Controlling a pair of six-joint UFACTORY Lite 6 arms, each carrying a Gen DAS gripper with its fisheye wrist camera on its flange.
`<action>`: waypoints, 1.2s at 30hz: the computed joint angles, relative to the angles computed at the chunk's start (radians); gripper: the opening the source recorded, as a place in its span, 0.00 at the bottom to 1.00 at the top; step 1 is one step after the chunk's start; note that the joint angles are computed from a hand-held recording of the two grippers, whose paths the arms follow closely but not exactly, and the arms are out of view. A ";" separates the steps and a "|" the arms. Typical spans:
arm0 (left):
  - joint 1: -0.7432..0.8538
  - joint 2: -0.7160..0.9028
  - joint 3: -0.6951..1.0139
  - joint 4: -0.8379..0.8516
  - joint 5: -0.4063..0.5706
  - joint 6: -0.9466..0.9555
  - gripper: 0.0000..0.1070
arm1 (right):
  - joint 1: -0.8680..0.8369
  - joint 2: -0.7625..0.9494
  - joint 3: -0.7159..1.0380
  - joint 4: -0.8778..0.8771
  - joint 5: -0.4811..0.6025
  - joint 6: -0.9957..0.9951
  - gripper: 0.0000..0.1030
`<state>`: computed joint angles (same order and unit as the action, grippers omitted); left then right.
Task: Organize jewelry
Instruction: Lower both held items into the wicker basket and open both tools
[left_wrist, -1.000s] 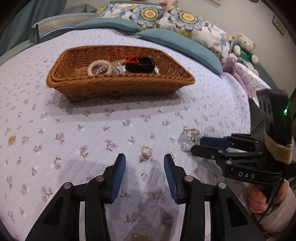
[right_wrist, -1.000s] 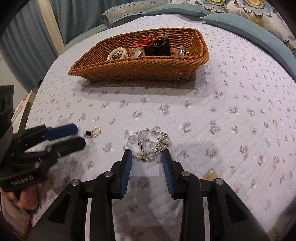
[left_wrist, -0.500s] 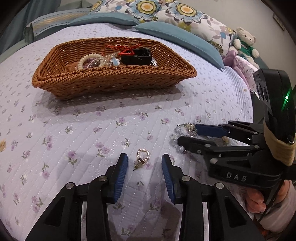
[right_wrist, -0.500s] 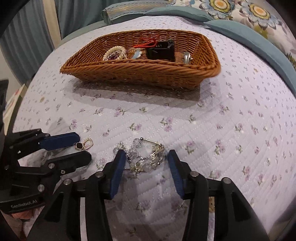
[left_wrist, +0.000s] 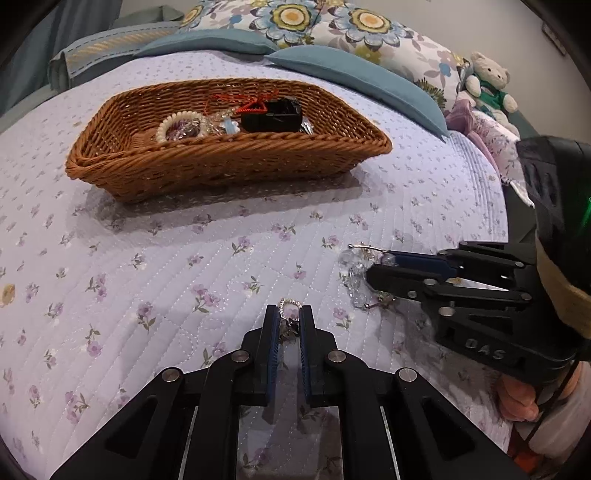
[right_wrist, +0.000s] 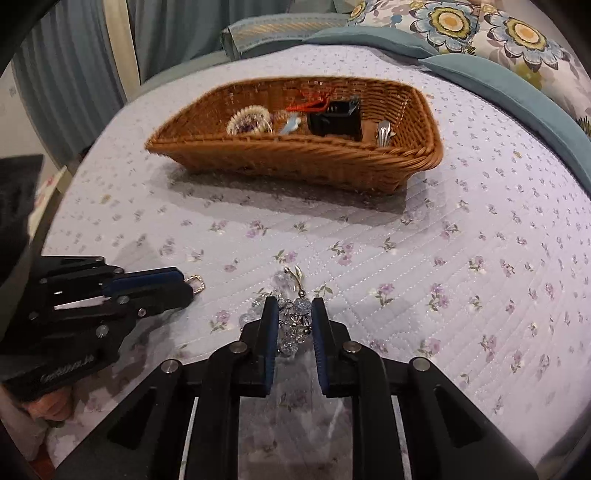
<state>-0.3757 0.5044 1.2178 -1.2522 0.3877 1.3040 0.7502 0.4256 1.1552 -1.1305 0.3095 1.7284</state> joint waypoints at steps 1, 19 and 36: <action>0.008 -0.008 -0.009 -0.019 0.006 0.017 0.10 | 0.003 -0.022 -0.020 -0.018 0.001 0.023 0.19; 0.147 -0.169 0.039 -0.065 0.146 0.033 0.10 | -0.033 -0.259 0.081 0.148 0.103 -0.267 0.19; 0.235 0.552 1.116 0.245 0.384 -0.479 0.10 | -0.297 0.317 0.739 0.890 0.027 -0.984 0.19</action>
